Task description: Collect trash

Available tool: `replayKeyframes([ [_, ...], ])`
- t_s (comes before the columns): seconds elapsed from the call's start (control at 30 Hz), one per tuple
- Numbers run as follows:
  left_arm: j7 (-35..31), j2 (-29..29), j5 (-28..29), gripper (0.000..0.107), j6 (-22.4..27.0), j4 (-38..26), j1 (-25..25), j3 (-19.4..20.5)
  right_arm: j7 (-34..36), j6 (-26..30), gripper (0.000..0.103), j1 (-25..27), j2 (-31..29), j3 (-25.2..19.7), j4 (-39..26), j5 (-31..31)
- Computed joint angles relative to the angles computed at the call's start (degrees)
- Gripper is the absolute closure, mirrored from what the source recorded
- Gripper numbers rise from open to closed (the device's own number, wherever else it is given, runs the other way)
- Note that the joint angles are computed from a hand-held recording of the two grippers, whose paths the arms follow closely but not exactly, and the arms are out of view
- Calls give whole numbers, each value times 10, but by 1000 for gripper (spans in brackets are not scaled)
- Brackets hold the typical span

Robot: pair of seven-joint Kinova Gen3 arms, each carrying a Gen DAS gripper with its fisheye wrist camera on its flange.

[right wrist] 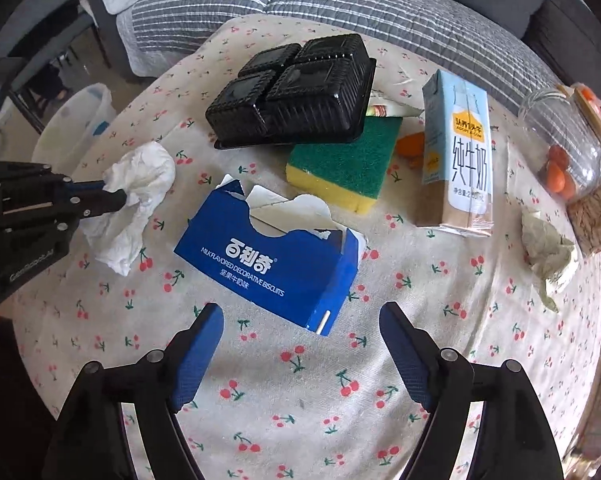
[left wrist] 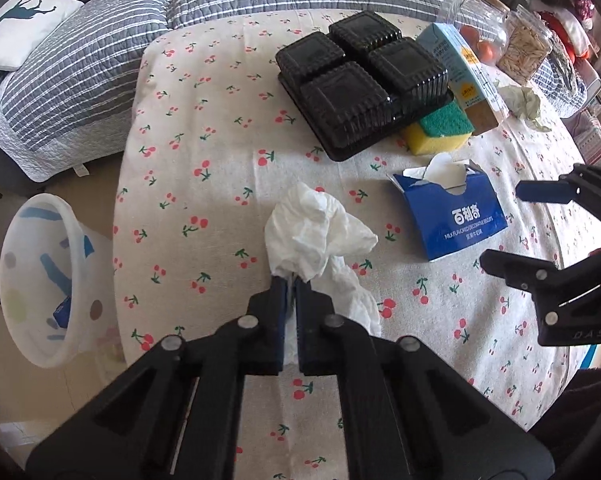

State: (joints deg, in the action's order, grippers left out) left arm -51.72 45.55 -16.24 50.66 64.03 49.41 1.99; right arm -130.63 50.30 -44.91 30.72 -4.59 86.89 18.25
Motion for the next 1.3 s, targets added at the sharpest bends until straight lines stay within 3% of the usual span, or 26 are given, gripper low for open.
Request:
replayKeyframes([
  [0.1, 6, -10, 3, 102, -12, 16, -8, -3, -59, -32, 2, 72, 16, -49, -11, -70],
  [0.2, 16, -15, 6, 102, -16, 28, -16, -5, -101, -89, 0, 120, 8, -78, 11, -128],
  [0.37, 24, -27, 5, 102, -29, 52, -25, -5, -129, -80, 0, 51, 24, 1, -18, -141],
  [0.6, 23, -36, 3, 102, -36, 68, -31, 0, -168, 1, 0, 9, 79, 30, -94, -90],
  [0.77, 32, -51, 2, 102, -53, 89, -33, -2, -188, -10, 2, 0, 80, 35, -92, -74],
  [0.87, 37, -62, 2, 102, -65, 105, -36, -2, -201, -53, 29, -30, 64, 76, -60, -81],
  [0.9, 39, -65, 1, 102, -69, 111, -38, -2, -207, -76, 46, -26, 55, 73, -43, -80],
  [1.0, 46, -77, 1, 102, -83, 129, -42, -4, -225, -146, 70, 35, 22, 8, 7, -80],
  [1.13, 60, -94, -2, 102, -103, 155, -46, -7, -278, -239, 78, 96, -18, -69, 73, -20],
  [1.2, 70, -106, -4, 102, -117, 172, -49, -10, -262, -286, 79, 87, -30, -55, 93, -33],
  [1.23, 77, -113, -6, 102, -126, 181, -50, -13, -248, -302, 92, 67, -33, -32, 97, -48],
  [1.3, 95, -131, -14, 102, -144, 204, -49, -23, -207, -323, 92, 34, -38, 8, 100, -91],
])
